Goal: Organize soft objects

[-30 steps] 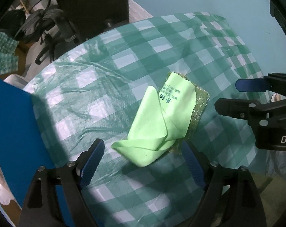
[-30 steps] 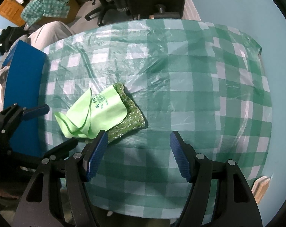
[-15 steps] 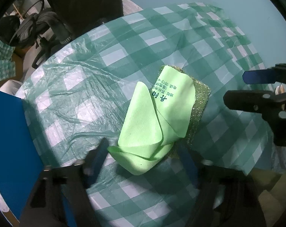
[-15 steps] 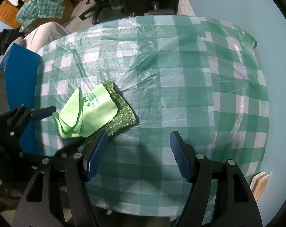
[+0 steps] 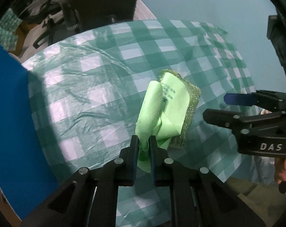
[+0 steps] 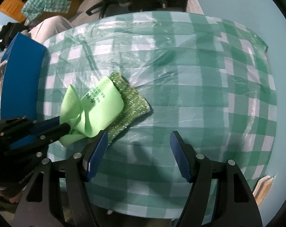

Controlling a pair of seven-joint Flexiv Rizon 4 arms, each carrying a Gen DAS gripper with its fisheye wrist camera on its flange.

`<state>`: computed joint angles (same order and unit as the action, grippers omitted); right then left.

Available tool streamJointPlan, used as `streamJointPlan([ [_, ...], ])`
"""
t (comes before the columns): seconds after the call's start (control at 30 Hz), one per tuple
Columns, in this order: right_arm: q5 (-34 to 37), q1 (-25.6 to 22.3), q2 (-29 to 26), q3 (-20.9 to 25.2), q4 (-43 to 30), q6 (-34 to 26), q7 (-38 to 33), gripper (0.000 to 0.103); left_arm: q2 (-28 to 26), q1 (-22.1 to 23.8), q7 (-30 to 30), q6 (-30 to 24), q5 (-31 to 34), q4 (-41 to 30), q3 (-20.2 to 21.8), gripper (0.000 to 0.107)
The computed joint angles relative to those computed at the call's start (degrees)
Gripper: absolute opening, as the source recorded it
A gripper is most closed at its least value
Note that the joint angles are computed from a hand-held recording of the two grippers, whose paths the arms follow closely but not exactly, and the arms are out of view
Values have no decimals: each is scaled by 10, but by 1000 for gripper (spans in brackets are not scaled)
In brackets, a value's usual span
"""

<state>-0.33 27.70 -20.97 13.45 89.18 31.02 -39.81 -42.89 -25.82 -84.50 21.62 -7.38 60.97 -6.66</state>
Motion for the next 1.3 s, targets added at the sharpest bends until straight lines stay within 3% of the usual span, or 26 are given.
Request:
streamJointPlan([
  [0.47, -6, 15, -48, 0, -56, -7, -28, 70, 49, 22, -51, 29, 7, 55, 14, 9],
  [0.87, -25, 36, -121, -1, -138, -43, -105, 73, 52, 27, -75, 22, 29, 66, 18, 9],
  [0.9, -32, 41, -126, -3, -142, -48, -112, 71, 53, 27, -75, 23, 30, 67, 19, 9],
  [1.13, -45, 48, -116, -13, -136, -70, -119, 24, 58, 26, -83, 25, 38, 72, 21, 9],
  [1.3, -48, 42, -91, -16, -104, -82, -98, 20, 57, 26, -85, 20, 40, 72, 20, 9],
])
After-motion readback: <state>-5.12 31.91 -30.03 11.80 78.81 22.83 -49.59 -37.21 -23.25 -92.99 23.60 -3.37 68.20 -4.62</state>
